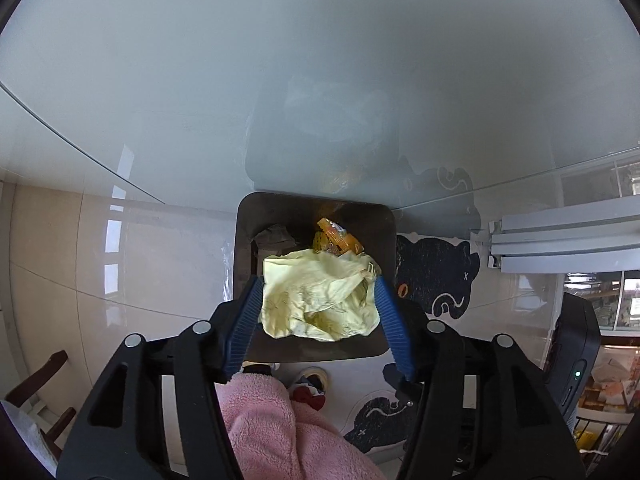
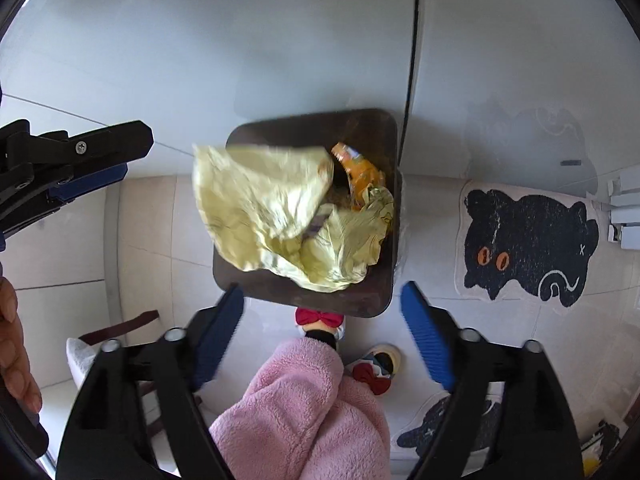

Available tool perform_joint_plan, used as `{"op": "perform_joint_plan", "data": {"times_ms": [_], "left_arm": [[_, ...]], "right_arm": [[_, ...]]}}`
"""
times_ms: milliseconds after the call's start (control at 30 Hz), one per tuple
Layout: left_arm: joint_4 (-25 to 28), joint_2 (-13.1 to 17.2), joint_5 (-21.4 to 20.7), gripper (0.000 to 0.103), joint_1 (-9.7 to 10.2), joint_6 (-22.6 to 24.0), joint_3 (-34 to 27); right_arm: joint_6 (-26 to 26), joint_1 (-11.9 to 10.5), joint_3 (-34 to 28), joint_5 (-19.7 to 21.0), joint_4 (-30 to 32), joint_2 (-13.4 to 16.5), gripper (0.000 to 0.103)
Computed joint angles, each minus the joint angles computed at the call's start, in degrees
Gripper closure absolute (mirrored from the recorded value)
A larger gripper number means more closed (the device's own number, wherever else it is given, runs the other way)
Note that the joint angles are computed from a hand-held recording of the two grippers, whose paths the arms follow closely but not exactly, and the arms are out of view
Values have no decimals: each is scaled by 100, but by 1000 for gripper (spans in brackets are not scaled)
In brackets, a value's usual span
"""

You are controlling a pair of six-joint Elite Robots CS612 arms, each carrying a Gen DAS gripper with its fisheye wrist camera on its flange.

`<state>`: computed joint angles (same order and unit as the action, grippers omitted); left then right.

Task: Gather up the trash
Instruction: 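Carry both yellow paper bags down over the bin and open both tools, then grasp the white-and-red sachet with the right tool while the left tool grasps the white tissue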

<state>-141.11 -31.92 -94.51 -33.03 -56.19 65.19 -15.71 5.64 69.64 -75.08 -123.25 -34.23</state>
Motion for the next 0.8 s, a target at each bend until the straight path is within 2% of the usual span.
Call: {"op": "perform_joint_plan", "data": {"times_ms": [100,133,167,267,533,800], "left_arm": [[65,-81,83,25,1,-28,47],[83,-119,98,21,0,-55,63],[86,-168,108,19,4,-60,106],[99,-344,194,9,-19,-78,229],[531,-873,655,8,-135,85,367],[488,-1376,1181,8,-194,120,477]], "right_arm": [[-92,-2,2,-109,47,-52,18],[-133,2,7,-146,61,-76,15],[-175,-2,19,-167,75,-111,6],[-258,-26,75,-155,96,-252,3],[-410,-141,218,104,87,-745,3],[-368,-275,328,560,-386,-1250,3]]}}
